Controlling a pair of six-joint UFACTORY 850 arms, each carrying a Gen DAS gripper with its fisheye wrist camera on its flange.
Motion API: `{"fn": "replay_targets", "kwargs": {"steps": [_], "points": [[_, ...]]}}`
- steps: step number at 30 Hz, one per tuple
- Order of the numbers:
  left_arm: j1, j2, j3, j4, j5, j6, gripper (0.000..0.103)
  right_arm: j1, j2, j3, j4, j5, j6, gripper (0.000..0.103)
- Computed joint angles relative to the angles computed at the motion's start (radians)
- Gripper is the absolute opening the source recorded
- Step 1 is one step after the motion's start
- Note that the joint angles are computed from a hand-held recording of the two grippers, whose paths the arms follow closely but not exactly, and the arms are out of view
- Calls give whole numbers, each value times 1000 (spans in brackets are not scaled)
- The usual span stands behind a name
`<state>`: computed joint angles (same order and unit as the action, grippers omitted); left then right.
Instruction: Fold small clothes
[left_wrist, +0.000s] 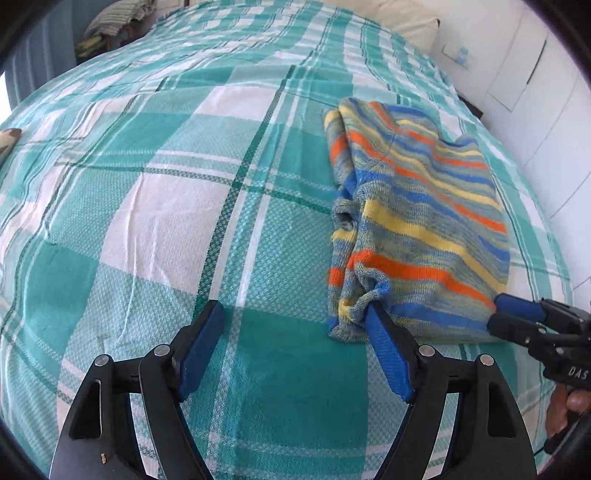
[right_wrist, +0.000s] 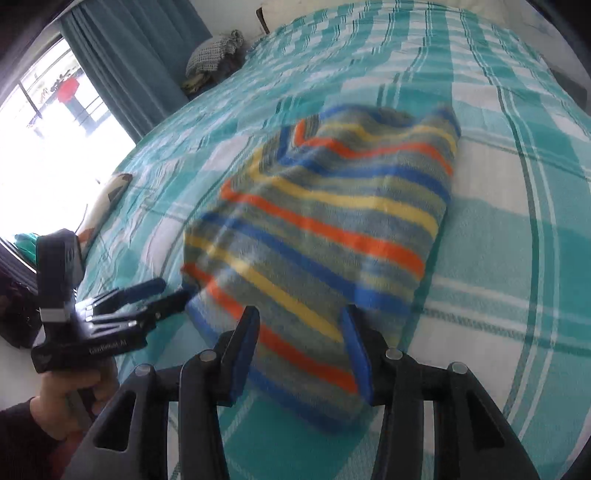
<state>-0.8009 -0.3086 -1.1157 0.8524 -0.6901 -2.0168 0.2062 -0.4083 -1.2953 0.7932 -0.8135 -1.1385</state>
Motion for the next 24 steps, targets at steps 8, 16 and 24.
{"fn": "replay_targets", "kwargs": {"steps": [8, 16, 24], "points": [[-90, 47, -10, -39, -175, 21, 87, -90, 325, 348, 187, 139, -277, 73], [-119, 45, -32, -52, -246, 50, 87, -90, 391, 429, 170, 162, -234, 73], [-118, 69, 33, -34, -161, 8, 87, -90, 399, 474, 160, 192, -229, 73]]}}
